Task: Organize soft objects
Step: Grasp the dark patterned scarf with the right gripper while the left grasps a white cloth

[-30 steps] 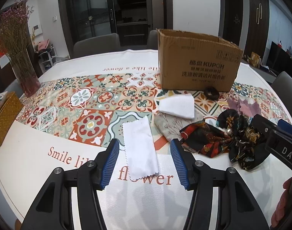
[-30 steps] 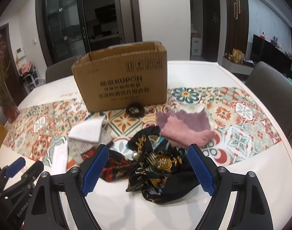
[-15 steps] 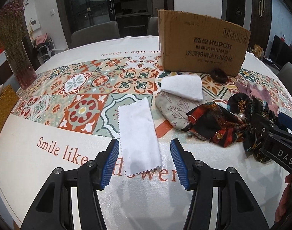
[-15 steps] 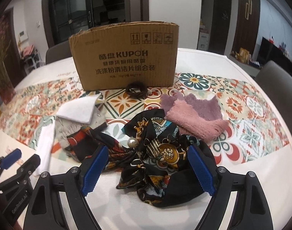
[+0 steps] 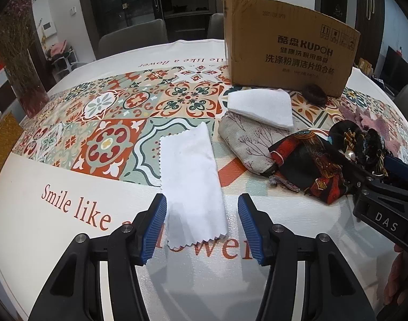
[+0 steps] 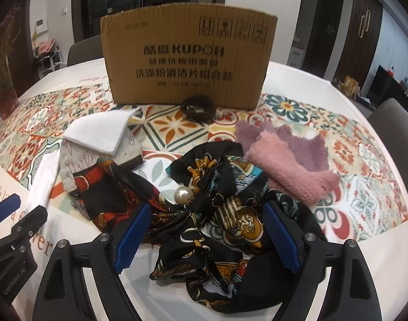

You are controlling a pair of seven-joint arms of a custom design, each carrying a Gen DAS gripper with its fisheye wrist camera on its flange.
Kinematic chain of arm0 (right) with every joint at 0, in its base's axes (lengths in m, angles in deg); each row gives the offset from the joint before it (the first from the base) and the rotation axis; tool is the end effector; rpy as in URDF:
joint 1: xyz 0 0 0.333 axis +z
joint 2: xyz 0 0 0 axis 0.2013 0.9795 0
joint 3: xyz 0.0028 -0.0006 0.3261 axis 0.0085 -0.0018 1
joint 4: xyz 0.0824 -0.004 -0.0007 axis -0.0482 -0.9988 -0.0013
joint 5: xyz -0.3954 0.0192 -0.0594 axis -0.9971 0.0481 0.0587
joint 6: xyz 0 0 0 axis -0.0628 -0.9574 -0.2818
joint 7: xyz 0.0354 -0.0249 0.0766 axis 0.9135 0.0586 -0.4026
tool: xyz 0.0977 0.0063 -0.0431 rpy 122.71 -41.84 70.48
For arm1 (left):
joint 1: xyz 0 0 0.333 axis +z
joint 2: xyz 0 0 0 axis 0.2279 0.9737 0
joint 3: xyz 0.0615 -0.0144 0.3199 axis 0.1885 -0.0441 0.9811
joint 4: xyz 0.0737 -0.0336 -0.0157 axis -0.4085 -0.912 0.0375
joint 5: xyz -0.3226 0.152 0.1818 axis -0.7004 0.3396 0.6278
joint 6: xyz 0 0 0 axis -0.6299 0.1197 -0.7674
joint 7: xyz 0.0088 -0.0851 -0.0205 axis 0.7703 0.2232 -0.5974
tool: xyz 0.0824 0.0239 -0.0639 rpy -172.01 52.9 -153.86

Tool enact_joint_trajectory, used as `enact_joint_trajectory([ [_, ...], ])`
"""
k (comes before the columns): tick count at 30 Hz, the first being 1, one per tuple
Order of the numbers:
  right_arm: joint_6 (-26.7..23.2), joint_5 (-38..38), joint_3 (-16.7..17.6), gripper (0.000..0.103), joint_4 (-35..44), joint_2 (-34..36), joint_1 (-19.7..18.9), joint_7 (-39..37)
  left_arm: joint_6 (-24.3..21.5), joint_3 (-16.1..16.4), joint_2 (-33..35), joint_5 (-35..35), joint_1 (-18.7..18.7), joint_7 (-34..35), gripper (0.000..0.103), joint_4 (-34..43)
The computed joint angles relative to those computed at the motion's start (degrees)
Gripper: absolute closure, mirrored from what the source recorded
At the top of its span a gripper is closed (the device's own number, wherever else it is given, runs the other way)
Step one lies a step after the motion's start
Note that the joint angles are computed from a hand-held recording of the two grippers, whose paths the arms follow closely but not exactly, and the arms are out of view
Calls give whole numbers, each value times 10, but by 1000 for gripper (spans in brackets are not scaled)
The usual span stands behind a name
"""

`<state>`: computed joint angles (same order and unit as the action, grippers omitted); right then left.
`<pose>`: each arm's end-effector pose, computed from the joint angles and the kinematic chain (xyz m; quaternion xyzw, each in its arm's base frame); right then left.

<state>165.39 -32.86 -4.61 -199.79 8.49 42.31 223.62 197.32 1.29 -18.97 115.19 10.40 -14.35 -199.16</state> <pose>0.5137 0.3645 0.4395 -0.6477 0.6772 -0.2695 0.2219 0.5016 -0.1444 0.4373 -0.6438 0.6913 -0.2125 0.2499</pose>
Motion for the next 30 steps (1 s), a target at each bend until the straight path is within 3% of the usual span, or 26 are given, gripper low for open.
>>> enact_joint_trajectory([
  [9,16,39,-6,17,14,23,-1,-34,6,7,12,-16,-1,12,51,4],
  [11,24,36,-11,17,13,23,3,-30,16,13,12,-44,-7,35,63,0],
  [16,46,47,-15,19,7,23,3,-36,19,15,12,-87,-15,77,82,-2],
  [20,51,49,-17,39,4,20,5,-37,10,18,12,-123,-22,113,97,1],
  [26,59,70,-14,71,8,19,2,-63,-1,24,6,-182,-31,156,99,1],
  [30,72,98,-12,78,5,17,0,-84,0,21,-7,-188,-30,160,99,-4],
])
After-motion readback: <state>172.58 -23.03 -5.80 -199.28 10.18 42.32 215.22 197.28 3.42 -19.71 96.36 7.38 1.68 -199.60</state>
